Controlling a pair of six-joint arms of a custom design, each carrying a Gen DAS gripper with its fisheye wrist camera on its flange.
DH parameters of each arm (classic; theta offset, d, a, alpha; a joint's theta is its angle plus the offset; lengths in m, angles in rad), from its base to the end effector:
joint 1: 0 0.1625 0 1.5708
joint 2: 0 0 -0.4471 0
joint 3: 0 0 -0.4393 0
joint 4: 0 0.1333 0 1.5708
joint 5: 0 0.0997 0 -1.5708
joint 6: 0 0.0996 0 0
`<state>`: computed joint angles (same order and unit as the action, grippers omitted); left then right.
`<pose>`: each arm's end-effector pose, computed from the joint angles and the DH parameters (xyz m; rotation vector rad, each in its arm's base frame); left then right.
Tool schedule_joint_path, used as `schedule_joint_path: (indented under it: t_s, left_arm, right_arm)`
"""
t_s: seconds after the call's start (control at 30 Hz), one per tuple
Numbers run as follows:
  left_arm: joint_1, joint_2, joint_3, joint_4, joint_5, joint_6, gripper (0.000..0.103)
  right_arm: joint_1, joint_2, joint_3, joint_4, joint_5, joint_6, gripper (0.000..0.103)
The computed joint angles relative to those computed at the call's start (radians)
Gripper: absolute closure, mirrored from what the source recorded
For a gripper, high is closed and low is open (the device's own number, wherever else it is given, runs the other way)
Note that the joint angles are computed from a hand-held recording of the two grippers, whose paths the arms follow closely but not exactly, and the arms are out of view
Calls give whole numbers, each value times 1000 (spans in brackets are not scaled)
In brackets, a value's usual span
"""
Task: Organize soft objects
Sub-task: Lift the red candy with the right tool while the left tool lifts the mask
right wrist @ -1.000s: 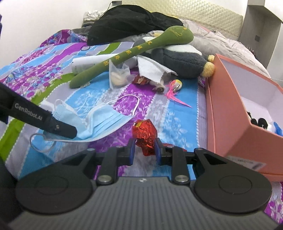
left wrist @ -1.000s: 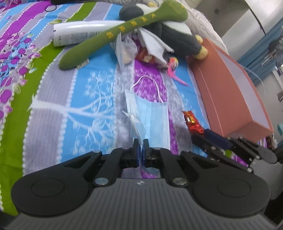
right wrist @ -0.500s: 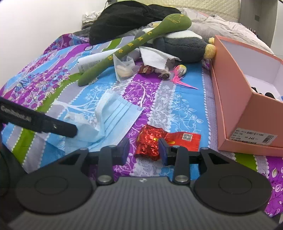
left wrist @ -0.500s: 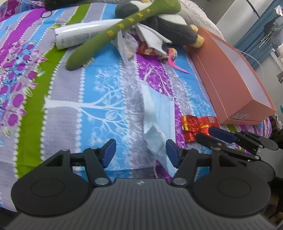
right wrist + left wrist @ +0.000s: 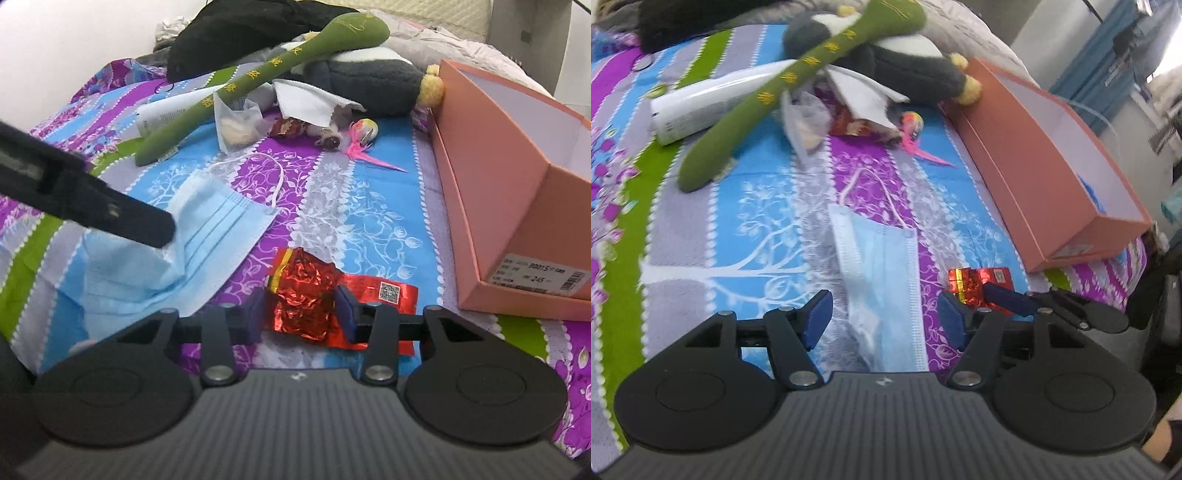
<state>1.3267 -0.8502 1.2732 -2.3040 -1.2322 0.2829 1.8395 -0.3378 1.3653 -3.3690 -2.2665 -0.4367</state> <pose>-0.0365 -0.8351 0.2591 0.6495 2.6917 -0.4235 0.2724 -0.7275 -0.0508 0.4693 -2.2383 0.8457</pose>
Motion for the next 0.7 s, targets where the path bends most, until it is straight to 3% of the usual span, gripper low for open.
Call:
schedule_joint_path:
  t_s: [0.27,0.47,0.7]
  left_arm:
    - [-20,33,13,10,93,52,40]
    - [-41,35,66,-54,157,167,54]
    - [-54,58,95,-121,222,225,58]
  right_arm:
    - [4,-22,38,-42,-13,-20,61]
    - [-2,-36,55,-43,-22,6,61]
    - [-12,-41,65,-38,-16,14,62]
